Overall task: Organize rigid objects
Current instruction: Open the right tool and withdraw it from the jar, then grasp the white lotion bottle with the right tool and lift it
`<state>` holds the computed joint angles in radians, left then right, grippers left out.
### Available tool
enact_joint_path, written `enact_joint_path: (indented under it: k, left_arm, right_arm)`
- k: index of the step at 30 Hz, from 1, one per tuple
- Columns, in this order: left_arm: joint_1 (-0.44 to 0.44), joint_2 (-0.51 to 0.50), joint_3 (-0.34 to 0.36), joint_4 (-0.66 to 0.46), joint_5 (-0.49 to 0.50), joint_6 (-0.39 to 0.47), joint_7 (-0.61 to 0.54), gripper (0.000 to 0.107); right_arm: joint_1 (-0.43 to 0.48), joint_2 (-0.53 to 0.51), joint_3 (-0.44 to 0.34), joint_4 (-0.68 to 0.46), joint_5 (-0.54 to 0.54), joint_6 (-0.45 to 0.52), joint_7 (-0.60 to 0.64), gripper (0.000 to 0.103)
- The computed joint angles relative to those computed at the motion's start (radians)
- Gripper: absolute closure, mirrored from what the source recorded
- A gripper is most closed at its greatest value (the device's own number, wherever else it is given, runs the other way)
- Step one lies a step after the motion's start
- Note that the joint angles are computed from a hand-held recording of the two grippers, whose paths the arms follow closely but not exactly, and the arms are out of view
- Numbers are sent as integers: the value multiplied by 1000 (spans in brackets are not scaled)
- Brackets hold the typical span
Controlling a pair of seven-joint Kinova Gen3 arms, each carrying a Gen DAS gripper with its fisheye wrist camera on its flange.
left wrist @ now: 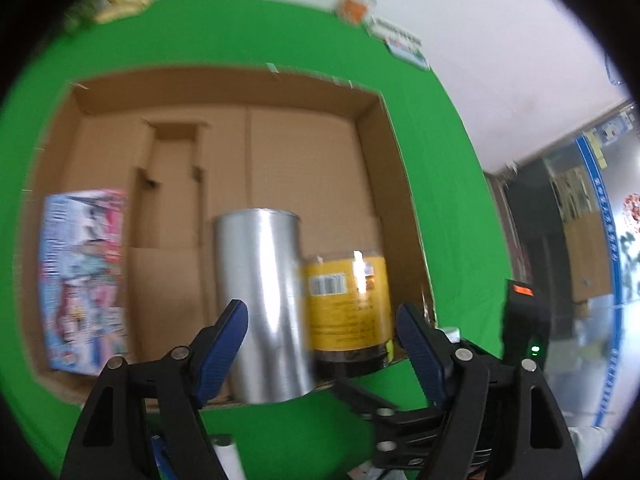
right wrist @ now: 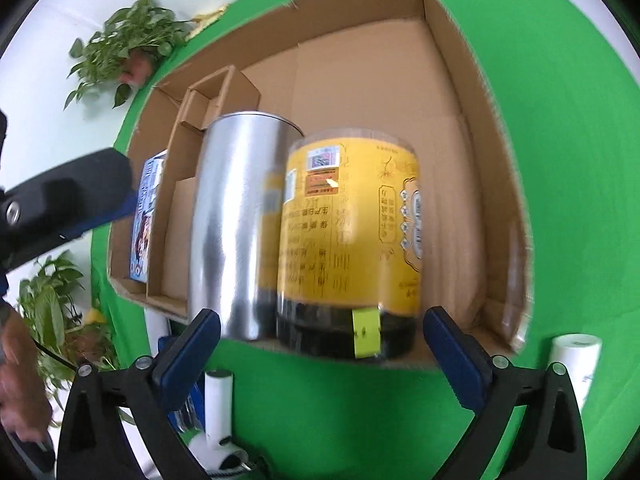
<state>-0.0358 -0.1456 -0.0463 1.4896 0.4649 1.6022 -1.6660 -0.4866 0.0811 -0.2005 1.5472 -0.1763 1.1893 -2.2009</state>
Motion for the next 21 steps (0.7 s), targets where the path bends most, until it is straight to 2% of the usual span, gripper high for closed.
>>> enact_joint_path:
  k: [4,7,8,9,10,11,13,14,15,16,17,19,21]
  left_arm:
    - [-9,-97,-10,-17,-67,-17,10,30]
    - [-5,-146,-1,-30,-120,-31,44,30]
    - [-1,-159,1,-32,-135,-34,53,35]
    - [5,-173,0,-34,-148,-34,55,48]
    - [17,-180,-9,-44,-151,-20,43,99]
    - [32,-184,-5,-54,-169,-3,46,104]
    - [31,-218,19,-51,-195,-11,66,105]
    - [43,-234,8,-48,-188,-12,69,104]
    - [41,-247,12,-52,-186,-5,79,104]
    - [40,-252,36,-52,-200,-4,103,97]
    - [36,-253,62,-64,-228,13,126,66]
    - [48,-272,108,-65,-295,14,171,23]
    - [42,-329,126,-36,-317,-26,172,23]
  right_arm:
    - [-47,-57,-30,-55,114,89,-83,1]
    - [-64,-109,-50,-88,160,149,-118,2]
    - [-69,-122,-61,-97,179,153,-127,11]
    - [-72,-145,-80,-101,208,146,-142,32]
    - [-77,-154,-81,-108,222,141,-145,45]
    - [-77,-172,-89,-116,234,140,-154,58]
    - [-78,-199,-121,-126,282,145,-201,58]
    - [-75,-217,-131,-126,300,141,-213,48]
    - [-72,-233,-143,-127,317,147,-223,16]
    - [-72,-241,-158,-135,337,166,-241,0]
    - [-55,-260,-188,-127,362,170,-262,1]
    - [-50,-284,-192,-110,365,173,-268,1]
    - [-36,-309,-168,-76,314,184,-246,1]
